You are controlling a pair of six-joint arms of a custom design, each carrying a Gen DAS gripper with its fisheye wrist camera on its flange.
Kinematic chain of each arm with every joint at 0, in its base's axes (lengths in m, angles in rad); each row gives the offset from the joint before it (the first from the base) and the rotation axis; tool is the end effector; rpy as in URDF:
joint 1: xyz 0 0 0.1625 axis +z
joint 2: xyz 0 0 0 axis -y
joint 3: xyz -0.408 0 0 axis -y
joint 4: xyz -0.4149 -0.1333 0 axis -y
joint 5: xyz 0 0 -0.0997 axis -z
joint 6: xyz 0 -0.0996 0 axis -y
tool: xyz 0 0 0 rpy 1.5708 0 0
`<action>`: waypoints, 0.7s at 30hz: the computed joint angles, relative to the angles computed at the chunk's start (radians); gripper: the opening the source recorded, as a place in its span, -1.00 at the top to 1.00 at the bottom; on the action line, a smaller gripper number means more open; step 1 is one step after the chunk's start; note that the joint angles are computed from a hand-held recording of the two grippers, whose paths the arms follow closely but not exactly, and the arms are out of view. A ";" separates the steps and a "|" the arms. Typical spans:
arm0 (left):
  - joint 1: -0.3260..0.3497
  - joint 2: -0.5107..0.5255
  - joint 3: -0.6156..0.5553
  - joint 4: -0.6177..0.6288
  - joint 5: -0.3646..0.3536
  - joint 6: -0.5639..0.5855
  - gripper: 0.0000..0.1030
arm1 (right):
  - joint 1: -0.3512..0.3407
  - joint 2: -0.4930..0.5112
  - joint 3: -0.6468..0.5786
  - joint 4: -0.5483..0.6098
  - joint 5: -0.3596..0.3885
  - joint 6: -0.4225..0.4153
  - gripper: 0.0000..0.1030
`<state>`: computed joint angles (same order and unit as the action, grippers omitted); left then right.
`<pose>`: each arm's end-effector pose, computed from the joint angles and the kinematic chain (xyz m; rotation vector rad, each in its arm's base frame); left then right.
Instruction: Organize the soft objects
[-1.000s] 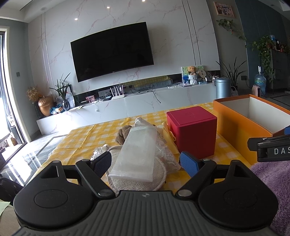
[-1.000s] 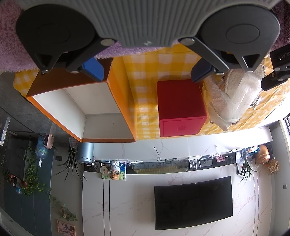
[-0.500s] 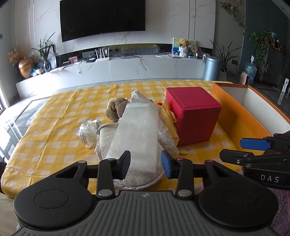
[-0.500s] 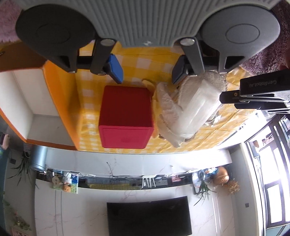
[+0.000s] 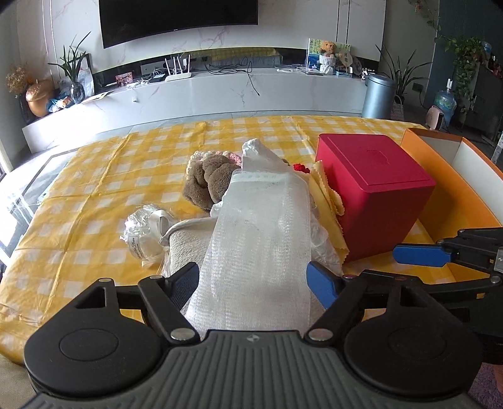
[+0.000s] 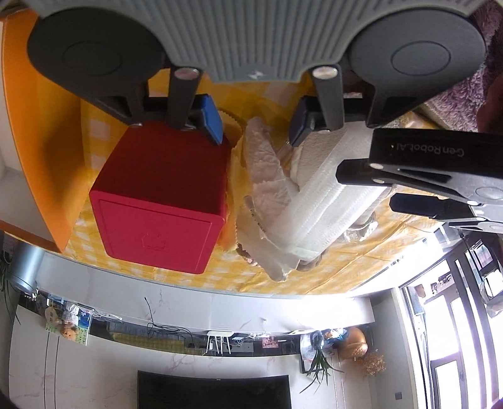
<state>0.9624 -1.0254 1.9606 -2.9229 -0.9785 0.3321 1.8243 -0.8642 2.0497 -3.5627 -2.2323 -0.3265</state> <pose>-0.1780 -0.5860 0.1422 1.0050 2.3391 -0.6390 0.2069 -0.5110 0.1059 0.3342 -2.2958 0.9498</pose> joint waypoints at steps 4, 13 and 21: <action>0.001 0.029 -0.017 0.000 0.022 0.009 -0.77 | -0.018 -0.005 0.000 0.004 0.004 0.002 0.19; 0.006 0.043 -0.025 -0.038 0.048 0.016 0.47 | -0.042 0.023 -0.028 -0.024 -0.004 0.029 0.47; 0.002 0.028 -0.018 -0.058 0.023 -0.004 0.94 | -0.073 0.056 -0.064 -0.018 0.033 0.110 0.48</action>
<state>0.9644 -0.9971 1.9425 -2.9804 -0.9555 0.3285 1.7516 -0.8078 1.9859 -3.5812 -2.1991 -0.2165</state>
